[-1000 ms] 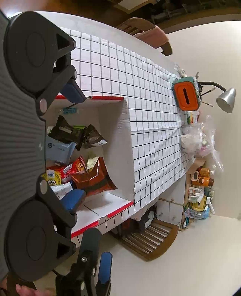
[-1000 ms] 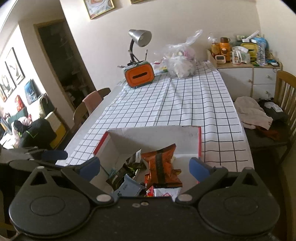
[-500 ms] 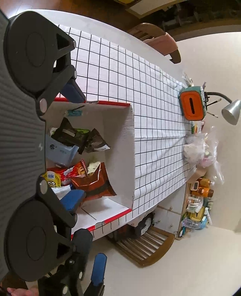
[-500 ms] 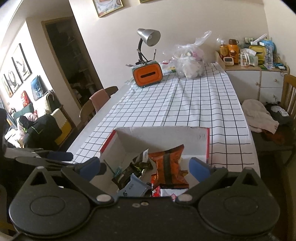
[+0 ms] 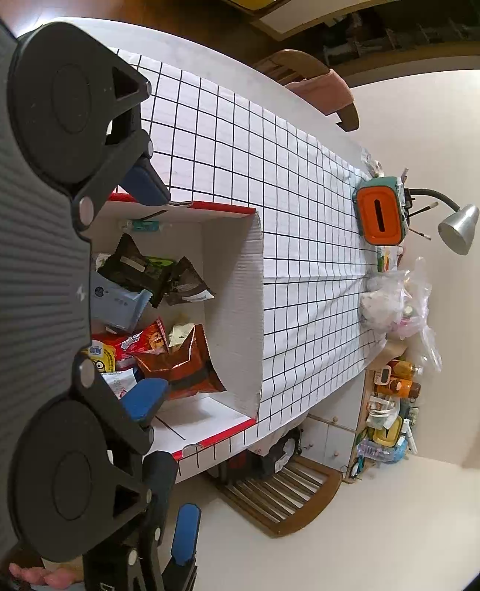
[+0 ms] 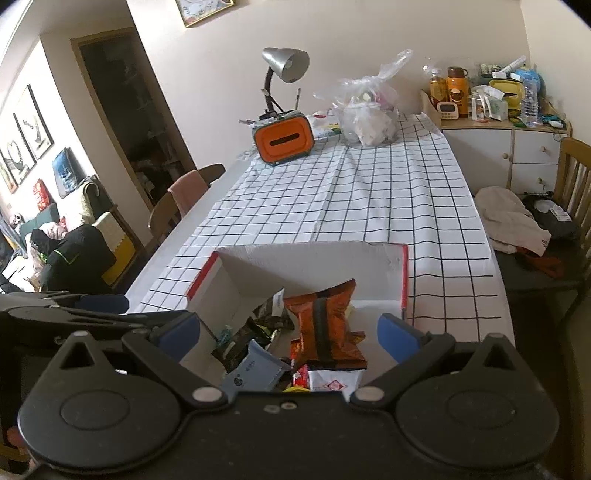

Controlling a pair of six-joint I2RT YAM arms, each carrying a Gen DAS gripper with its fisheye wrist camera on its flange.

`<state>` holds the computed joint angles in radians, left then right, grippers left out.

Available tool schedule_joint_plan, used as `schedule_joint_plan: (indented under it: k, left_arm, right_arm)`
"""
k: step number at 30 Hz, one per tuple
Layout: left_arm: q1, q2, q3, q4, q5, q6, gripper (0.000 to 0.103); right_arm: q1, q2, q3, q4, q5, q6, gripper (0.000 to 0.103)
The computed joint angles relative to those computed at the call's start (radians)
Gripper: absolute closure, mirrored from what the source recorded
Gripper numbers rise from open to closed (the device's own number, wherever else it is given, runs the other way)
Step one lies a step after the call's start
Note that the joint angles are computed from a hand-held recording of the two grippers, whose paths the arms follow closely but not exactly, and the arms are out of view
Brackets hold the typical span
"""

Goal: Organize snacks

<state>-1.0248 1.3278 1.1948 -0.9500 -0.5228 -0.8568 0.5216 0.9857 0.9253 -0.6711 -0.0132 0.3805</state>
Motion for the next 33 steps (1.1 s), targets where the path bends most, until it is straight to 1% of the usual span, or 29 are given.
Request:
schedule_joint_plan:
  k: [16,33]
  left_arm:
    - [0.008,0.072,0.029,-0.001,0.059,-0.014,0.003]
    - [-0.006,0.145,0.082,0.001,0.075,-0.028,0.003]
  right_arm:
    - [-0.073,0.007,-0.013,-0.012,-0.052,-0.029,0.000]
    - [-0.185,0.004,-0.030,-0.019,-0.130,-0.090,0.000]
